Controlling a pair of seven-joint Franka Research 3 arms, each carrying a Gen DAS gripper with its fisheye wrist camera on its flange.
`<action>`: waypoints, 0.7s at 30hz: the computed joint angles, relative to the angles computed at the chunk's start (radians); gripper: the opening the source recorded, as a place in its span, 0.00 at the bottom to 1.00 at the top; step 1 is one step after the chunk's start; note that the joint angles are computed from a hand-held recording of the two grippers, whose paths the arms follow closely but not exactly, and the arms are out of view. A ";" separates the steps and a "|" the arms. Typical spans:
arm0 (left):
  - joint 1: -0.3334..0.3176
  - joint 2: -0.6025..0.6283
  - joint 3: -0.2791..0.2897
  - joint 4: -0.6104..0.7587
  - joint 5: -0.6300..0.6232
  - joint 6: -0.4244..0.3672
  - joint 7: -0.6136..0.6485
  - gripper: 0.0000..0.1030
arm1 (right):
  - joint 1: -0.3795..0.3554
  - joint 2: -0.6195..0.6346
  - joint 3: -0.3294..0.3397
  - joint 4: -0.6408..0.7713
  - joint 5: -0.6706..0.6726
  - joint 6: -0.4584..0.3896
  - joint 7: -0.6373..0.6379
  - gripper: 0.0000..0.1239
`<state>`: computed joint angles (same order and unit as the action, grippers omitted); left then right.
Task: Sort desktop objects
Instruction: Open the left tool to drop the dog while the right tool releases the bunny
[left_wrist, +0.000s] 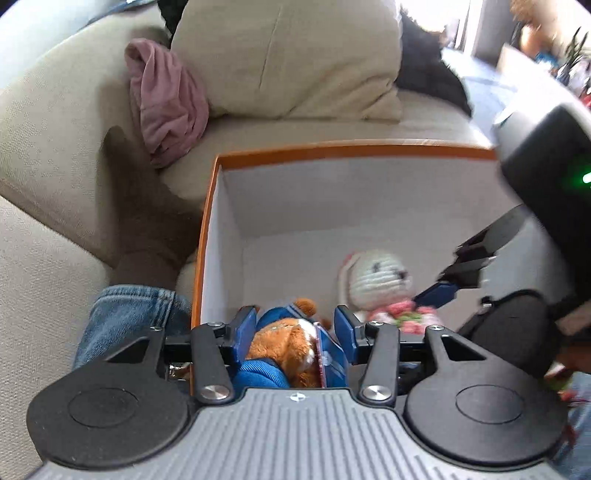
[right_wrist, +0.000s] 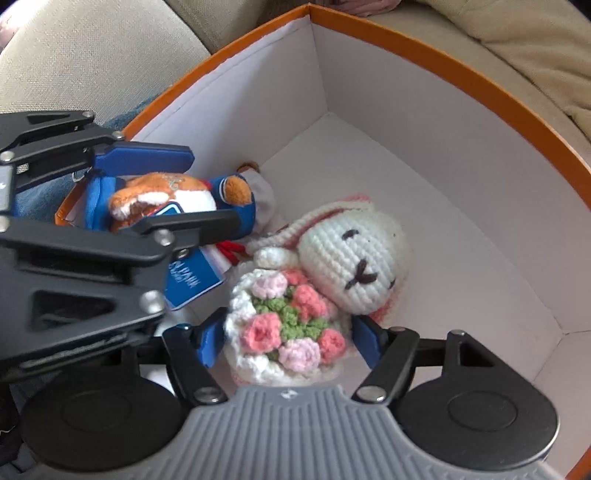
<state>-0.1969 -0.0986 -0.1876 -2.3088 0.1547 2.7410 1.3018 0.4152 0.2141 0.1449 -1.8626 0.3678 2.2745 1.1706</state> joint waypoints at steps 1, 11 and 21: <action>-0.005 -0.011 0.005 -0.012 -0.023 0.020 0.023 0.53 | 0.003 -0.010 -0.001 -0.013 -0.009 0.014 0.003 0.59; -0.024 -0.108 0.085 -0.051 -0.230 0.029 0.184 0.53 | 0.024 -0.065 0.001 -0.074 -0.085 0.078 0.025 0.56; -0.001 -0.086 0.114 -0.027 -0.428 -0.055 0.300 0.48 | 0.015 -0.072 0.011 -0.083 0.012 0.064 -0.055 0.53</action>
<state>-0.1977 -0.1842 -0.0739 -2.3357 -0.2737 2.6860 1.6019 0.4297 0.1417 0.1561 -1.9460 0.3802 2.3389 1.1155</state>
